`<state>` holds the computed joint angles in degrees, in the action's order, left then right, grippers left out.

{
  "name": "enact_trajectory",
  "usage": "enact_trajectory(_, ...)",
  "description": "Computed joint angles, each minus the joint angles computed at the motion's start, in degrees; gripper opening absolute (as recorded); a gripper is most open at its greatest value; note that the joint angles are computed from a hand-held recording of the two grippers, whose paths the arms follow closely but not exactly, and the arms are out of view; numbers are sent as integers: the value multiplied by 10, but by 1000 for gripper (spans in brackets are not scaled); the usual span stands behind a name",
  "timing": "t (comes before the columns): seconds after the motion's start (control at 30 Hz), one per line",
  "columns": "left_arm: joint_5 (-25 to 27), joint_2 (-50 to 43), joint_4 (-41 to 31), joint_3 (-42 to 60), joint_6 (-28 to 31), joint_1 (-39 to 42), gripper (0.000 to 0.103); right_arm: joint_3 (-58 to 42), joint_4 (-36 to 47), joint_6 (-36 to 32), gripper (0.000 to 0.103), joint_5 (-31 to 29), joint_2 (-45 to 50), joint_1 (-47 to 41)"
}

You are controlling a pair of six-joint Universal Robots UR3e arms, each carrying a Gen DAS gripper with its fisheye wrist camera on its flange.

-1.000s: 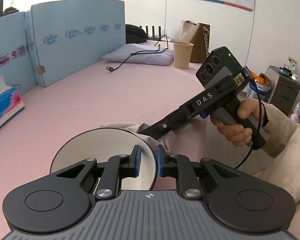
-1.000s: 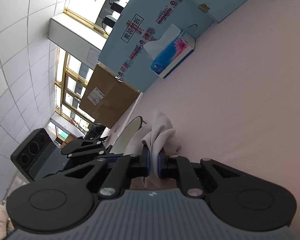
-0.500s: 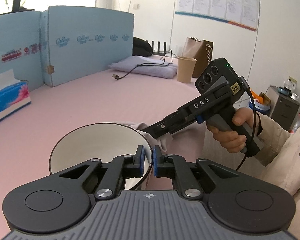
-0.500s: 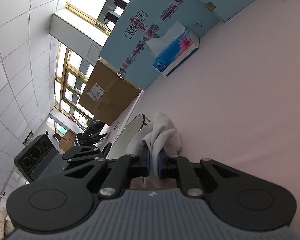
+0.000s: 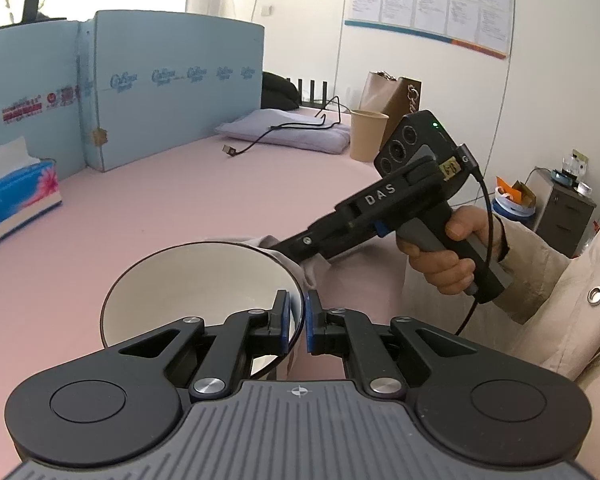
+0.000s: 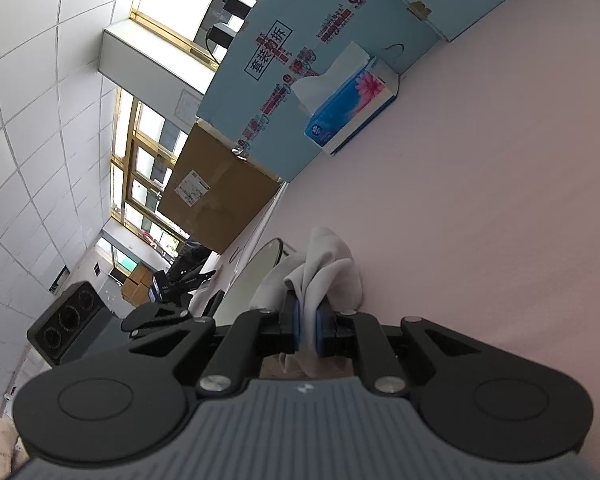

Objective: Clean bowl

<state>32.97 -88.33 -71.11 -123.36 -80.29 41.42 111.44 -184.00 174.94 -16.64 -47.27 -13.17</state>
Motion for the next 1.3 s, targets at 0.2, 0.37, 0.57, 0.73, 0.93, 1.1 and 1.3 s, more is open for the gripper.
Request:
enact_trajectory(0.2,-5,-3,5,-9,2,5,11,-44,19,14,12,-14,11,13)
enact_trajectory(0.37,-6,-7,-5,-7,6,9,12,-89,67,3,12,-24,22,26)
enact_trajectory(0.57,-5,-8,0,-7,1,8,12,-149,147,-22,12,-26,33,39)
enact_trajectory(0.73,-4,-11,-4,-2,1,7,13,-208,189,-27,12,-28,53,53)
enact_trajectory(0.93,-5,-13,-4,-2,-1,6,13,-272,220,-24,12,-30,79,74)
enact_trajectory(1.1,-5,-14,1,-4,-4,5,13,-271,206,-18,12,-32,82,76)
enact_trajectory(1.3,-5,-22,20,-1,-20,1,18,-206,187,-35,12,-28,53,54)
